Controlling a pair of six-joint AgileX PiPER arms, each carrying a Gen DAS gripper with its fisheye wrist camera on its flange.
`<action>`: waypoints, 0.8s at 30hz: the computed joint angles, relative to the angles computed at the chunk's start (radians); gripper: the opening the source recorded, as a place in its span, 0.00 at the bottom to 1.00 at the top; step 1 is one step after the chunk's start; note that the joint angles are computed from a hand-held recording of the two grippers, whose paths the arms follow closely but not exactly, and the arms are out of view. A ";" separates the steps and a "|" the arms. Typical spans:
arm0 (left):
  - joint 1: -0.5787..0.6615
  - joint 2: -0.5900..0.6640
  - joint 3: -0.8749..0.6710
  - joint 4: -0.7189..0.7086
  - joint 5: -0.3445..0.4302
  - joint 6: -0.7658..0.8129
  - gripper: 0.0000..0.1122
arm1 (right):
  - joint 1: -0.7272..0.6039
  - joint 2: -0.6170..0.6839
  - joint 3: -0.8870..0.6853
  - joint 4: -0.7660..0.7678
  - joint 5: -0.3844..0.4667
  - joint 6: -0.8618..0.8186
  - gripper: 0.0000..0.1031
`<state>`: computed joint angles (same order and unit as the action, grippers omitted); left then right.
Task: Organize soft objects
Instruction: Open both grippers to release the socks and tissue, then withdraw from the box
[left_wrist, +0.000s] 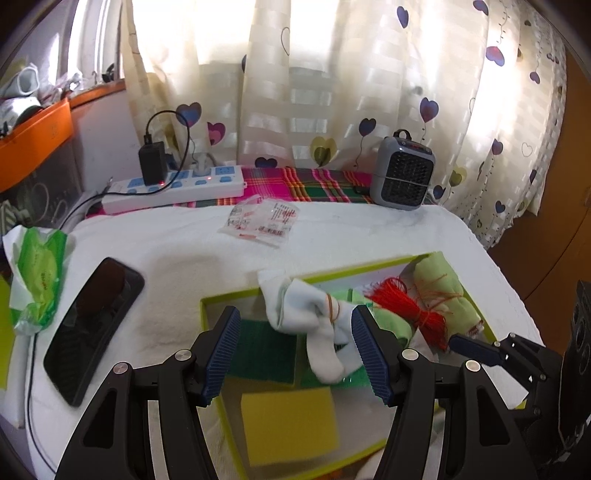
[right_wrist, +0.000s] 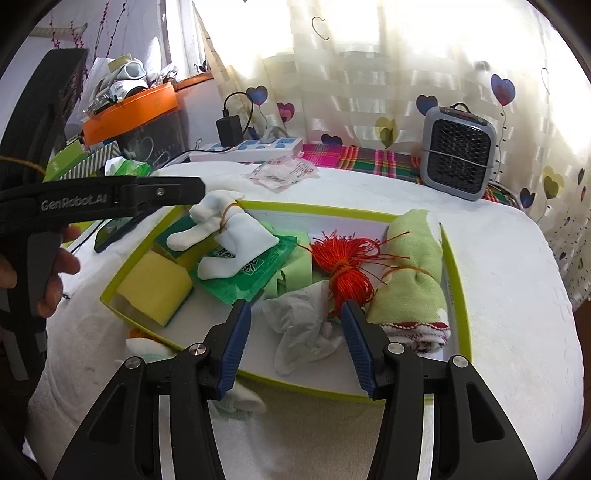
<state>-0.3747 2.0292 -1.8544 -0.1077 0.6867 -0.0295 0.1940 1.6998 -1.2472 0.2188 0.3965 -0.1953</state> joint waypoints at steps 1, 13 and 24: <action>-0.001 -0.012 0.018 0.003 -0.004 -0.001 0.55 | 0.001 -0.006 0.007 -0.004 -0.002 0.005 0.51; -0.012 -0.167 0.271 0.042 -0.101 -0.030 0.55 | 0.034 -0.081 0.088 -0.075 -0.024 0.100 0.52; -0.029 -0.288 0.475 0.125 -0.191 -0.111 0.55 | 0.081 -0.137 0.149 -0.163 -0.037 0.215 0.53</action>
<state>-0.4038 1.7411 -1.3790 0.0171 0.4955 -0.1404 0.2753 1.5623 -1.0981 0.0556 0.3593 0.0201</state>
